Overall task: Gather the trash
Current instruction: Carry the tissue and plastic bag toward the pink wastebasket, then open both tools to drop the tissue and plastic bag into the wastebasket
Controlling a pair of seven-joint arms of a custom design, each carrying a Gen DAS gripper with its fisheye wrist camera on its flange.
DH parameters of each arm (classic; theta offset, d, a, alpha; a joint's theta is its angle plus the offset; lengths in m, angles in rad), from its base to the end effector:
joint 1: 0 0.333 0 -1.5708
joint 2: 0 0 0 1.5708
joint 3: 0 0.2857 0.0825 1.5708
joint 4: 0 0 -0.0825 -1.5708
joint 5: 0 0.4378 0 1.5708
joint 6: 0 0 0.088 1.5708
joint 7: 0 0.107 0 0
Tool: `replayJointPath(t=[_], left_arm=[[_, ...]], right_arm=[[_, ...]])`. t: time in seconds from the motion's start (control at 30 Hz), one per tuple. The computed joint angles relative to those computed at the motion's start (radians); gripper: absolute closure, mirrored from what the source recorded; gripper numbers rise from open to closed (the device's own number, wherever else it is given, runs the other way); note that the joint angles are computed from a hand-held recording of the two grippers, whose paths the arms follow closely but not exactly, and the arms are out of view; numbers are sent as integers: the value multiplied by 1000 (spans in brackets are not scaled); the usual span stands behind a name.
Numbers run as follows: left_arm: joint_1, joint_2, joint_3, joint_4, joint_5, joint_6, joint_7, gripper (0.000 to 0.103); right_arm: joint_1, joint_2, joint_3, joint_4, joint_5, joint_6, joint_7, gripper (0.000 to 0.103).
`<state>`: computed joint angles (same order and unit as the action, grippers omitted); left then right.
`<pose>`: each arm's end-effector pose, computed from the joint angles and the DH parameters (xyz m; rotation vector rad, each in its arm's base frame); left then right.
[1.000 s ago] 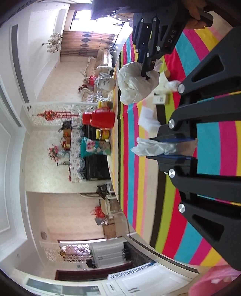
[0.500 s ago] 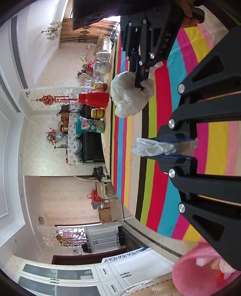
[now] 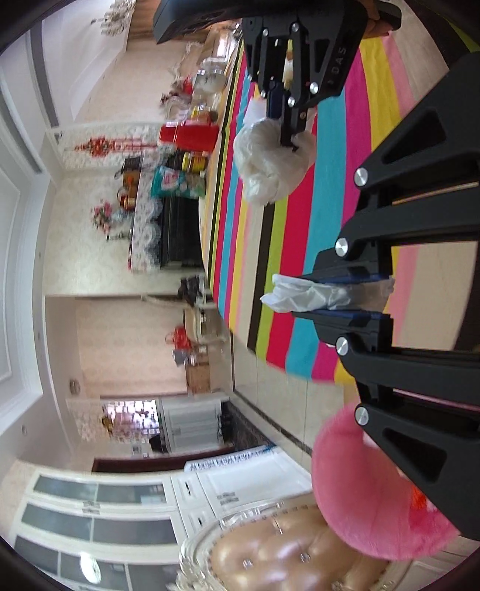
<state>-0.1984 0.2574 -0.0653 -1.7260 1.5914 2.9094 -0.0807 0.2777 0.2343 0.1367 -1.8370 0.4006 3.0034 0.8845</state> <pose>0.6609 -0.2383 0.4386 -1.4676 1.5248 -0.9895 0.6598 0.2522 0.4564 -2.0789 0.9530 -0.7023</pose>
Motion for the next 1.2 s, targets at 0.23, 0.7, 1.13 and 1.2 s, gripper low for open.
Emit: replayJointPath(t=[0.23, 0.7, 1.13, 1.2], left_arm=[[78, -117, 11, -156, 24, -25, -86, 92], [223, -169, 23, -279, -111, -24, -70, 92], [268, -160, 52, -259, -136, -32, -58, 57], [268, -174, 52, -260, -88, -44, -95, 49]], right_arm=[[54, 90, 9, 103, -57, -53, 25, 84], [132, 312, 81, 424, -40, -241, -2, 84], [137, 437, 132, 614, 46, -412, -88, 26], [139, 408, 130, 569, 58, -386, -120, 26]])
